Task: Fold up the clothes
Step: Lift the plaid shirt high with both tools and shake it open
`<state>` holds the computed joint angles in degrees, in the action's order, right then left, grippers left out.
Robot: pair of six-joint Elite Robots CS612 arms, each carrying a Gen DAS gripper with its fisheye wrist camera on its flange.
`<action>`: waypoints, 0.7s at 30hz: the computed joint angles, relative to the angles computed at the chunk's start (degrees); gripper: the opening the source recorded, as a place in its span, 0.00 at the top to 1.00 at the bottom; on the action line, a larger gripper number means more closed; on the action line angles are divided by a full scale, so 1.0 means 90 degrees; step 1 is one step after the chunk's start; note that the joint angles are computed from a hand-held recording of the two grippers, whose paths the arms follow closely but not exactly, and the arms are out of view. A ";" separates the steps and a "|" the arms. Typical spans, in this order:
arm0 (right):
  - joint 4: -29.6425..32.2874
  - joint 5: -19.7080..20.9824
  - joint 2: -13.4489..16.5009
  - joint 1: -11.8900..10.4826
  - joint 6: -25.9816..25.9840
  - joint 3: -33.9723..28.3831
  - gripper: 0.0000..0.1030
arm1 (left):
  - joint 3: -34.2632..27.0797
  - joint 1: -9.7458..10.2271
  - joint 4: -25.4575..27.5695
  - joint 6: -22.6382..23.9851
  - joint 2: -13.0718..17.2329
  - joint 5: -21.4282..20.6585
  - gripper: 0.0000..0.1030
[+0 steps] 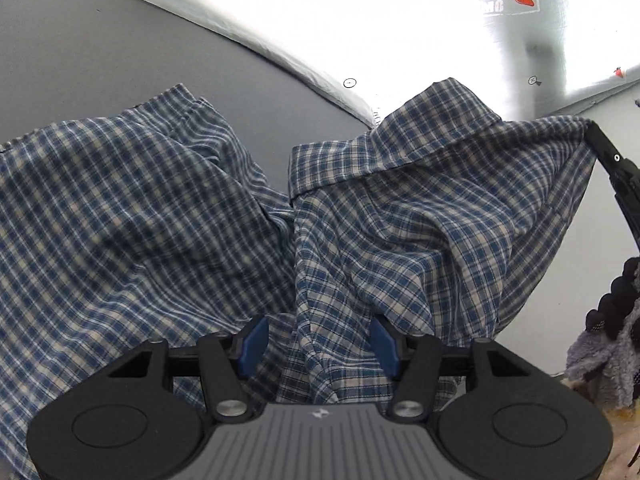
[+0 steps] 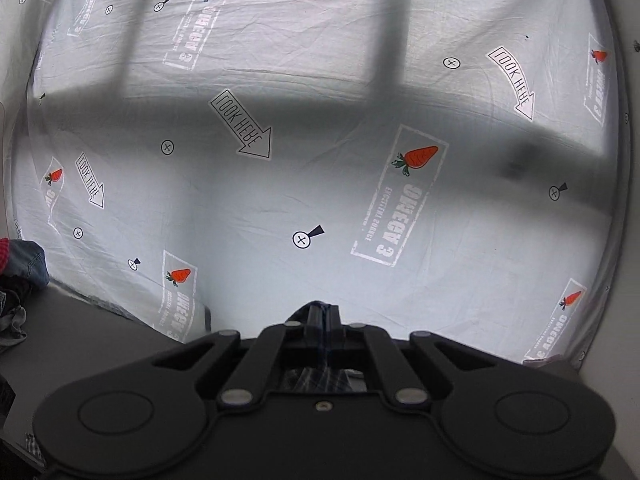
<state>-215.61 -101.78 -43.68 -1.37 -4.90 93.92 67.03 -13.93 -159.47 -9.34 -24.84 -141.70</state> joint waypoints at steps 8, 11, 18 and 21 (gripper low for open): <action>-0.0082 -0.0141 -0.0099 -0.0092 0.0355 0.0219 0.99 | -0.0754 0.0033 0.0183 -0.1779 0.0676 -0.1308 0.21; -0.0184 -0.0245 -0.0093 -0.0065 0.0343 0.0279 0.99 | -0.0909 0.0002 -0.0687 -0.3050 0.0907 -0.1652 0.24; -0.0405 -0.0796 -0.0047 -0.0005 0.0242 0.0251 0.99 | -0.0079 -0.0164 -0.0454 -0.1631 -0.0015 0.0185 0.91; -0.0817 -0.1140 -0.0006 0.0073 0.0056 0.0150 0.99 | 0.0592 -0.0279 -0.1898 -0.1367 -0.0607 0.1845 0.98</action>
